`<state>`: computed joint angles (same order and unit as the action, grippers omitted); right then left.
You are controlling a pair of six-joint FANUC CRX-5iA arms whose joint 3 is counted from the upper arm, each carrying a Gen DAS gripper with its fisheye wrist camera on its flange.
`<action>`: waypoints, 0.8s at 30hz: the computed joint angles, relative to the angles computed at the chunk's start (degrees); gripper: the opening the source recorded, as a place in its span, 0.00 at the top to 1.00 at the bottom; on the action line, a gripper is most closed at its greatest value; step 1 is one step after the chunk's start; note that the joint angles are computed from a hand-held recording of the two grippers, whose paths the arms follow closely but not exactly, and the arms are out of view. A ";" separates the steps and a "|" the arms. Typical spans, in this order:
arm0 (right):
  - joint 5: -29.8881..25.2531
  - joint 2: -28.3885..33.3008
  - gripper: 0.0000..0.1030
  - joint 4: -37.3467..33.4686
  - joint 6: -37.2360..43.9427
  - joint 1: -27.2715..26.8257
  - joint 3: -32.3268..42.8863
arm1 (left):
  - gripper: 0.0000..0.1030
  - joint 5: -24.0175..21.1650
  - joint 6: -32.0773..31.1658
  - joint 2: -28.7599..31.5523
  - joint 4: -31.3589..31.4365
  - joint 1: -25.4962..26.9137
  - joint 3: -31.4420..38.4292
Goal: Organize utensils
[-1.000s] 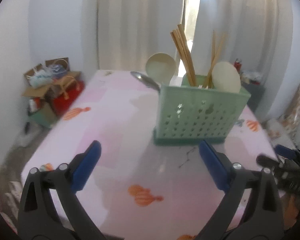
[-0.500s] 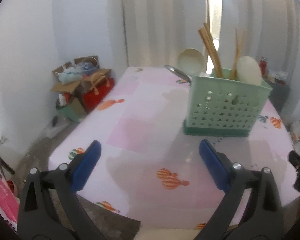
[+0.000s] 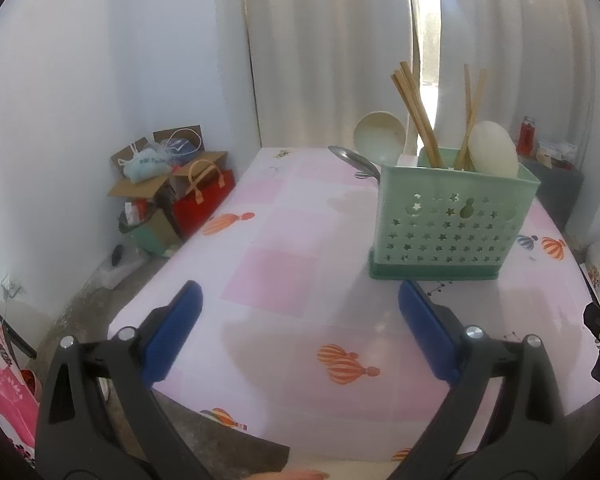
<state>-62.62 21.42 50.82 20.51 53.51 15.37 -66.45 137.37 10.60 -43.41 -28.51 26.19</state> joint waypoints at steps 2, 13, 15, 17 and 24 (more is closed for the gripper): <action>0.02 -0.02 0.07 -0.15 0.05 0.00 -0.01 | 0.08 0.09 -0.22 -0.02 0.25 0.03 0.01; 0.07 -0.19 0.06 -0.66 -0.22 -0.05 0.01 | 0.08 0.35 -1.04 0.02 1.78 0.53 -0.05; 0.12 -0.21 0.07 -0.80 -0.25 -0.10 -0.02 | 0.08 0.25 -1.20 0.08 1.93 0.56 0.01; 0.14 -0.22 0.06 -0.94 -0.26 -0.12 0.01 | 0.08 0.27 -1.22 0.10 1.93 0.57 -0.08; 0.30 -0.41 0.06 -0.93 -0.24 -0.18 -0.20 | 0.08 -0.04 -1.39 0.32 2.19 0.61 0.12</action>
<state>-62.32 21.01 49.89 20.27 53.34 15.17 -66.49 135.99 10.91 -41.22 -27.90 26.32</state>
